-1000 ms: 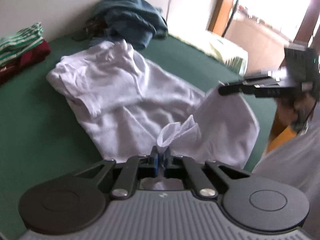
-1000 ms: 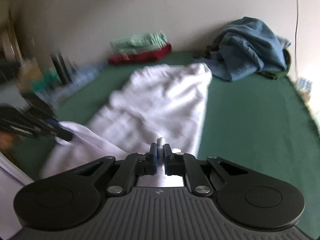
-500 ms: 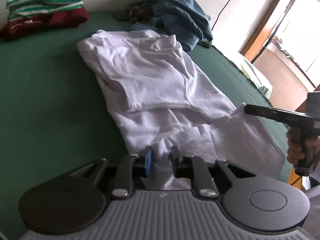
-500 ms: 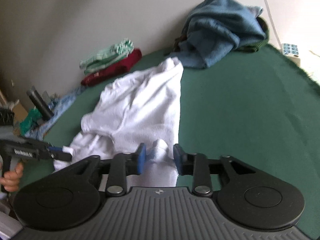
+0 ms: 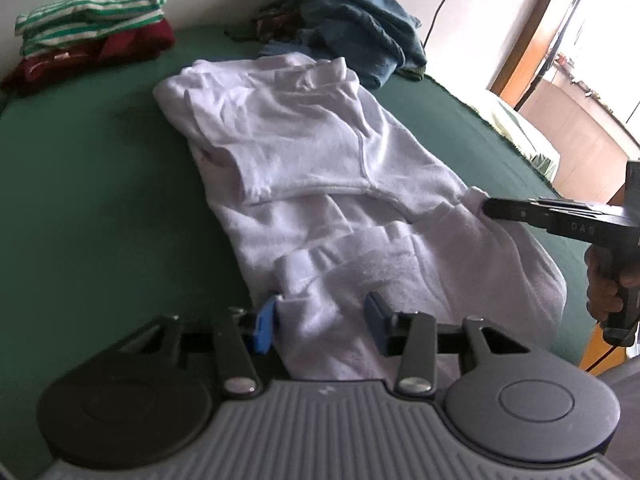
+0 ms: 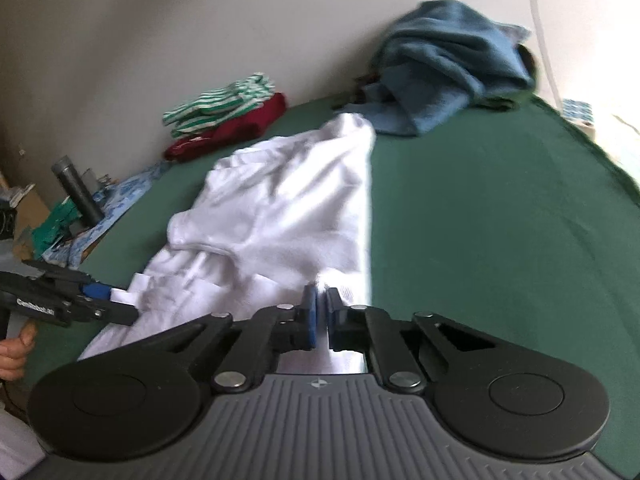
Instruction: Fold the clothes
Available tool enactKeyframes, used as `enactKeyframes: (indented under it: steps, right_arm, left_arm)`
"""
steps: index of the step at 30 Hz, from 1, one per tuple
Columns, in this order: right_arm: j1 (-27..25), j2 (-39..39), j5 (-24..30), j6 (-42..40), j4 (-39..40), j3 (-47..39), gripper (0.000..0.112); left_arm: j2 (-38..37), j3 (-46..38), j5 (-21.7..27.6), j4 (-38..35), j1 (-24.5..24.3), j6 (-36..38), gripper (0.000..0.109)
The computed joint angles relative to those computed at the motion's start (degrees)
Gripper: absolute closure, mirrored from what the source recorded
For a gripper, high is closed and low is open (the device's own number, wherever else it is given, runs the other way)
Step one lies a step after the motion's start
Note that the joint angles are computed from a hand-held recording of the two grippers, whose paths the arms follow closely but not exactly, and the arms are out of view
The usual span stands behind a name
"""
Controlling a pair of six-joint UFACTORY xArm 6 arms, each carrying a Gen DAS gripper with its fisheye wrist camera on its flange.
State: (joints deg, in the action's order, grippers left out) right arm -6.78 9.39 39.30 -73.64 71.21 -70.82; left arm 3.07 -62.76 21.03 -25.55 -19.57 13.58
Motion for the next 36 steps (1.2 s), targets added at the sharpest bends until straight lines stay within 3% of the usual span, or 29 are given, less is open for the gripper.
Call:
enactKeyframes:
  steps: [2,4,7,9,11,15,19,22,25,26,29,32,36]
  right_arm:
    - [1.62,0.09,-3.96,-0.15,-2.57,0.20,0.108]
    - [0.68,-0.01,-2.94,1.32,-2.01,0.35,0.108]
    - [-1.45,0.02,0.84,4.04,-0.63,0.06,0.102]
    - [-2.10,0.20,3.20,5.75,-0.60,-0.46,0.088]
    - [-0.40,-0.23,-0.14,4.32,-0.61,0.32,0.085]
    - [2.61,-0.73,-5.25,2.04,-4.12,1.18,0.107]
    - [-1.42,-0.49,5.67,4.15,4.68,-1.33,0.107]
    - [-1.06,2.31,2.58,10.62,2.32,-3.40,0.105]
    - [-0.10,3.59,-2.38,7.84,1.45,-2.55,0.111]
    - [-0.09,3.08,-2.51,6.95,2.02,-2.01,0.108]
    - [-0.51,0.46,-2.72,5.00,3.87,-0.05,0.081]
    - [-1.92,-3.16,-0.55,0.84,7.37,2.46,0.080]
    - [-4.19,-4.22,9.80,-1.16,2.38,3.16,0.081]
  left_arm:
    - [-1.55,1.63,-1.44,5.87,0.21,-4.15,0.061]
    - [-3.58,3.27,-2.44,9.95,0.73,-7.42,0.059]
    - [-5.22,3.99,-3.59,6.09,0.46,-5.36,0.054]
    - [-6.14,4.23,-4.31,2.35,0.01,-3.04,0.051]
    - [-5.79,3.58,-4.10,-0.90,-1.09,-0.45,0.049]
    - [-4.64,2.31,0.31,-5.02,-3.31,4.73,0.049]
    - [-5.44,4.26,3.71,-4.46,-4.96,6.48,0.049]
    - [-6.25,6.34,2.05,-3.49,-5.79,6.73,0.043]
    - [-6.48,6.55,2.16,-3.67,-5.66,7.19,0.043]
    - [-6.59,6.62,2.07,-2.88,-5.67,6.44,0.043]
    - [-7.77,7.30,1.28,2.21,-5.66,0.08,0.044]
    - [-11.32,10.22,-0.52,4.94,-6.06,-4.94,0.043]
    - [-13.80,12.71,-0.85,9.26,-7.22,-13.62,0.040]
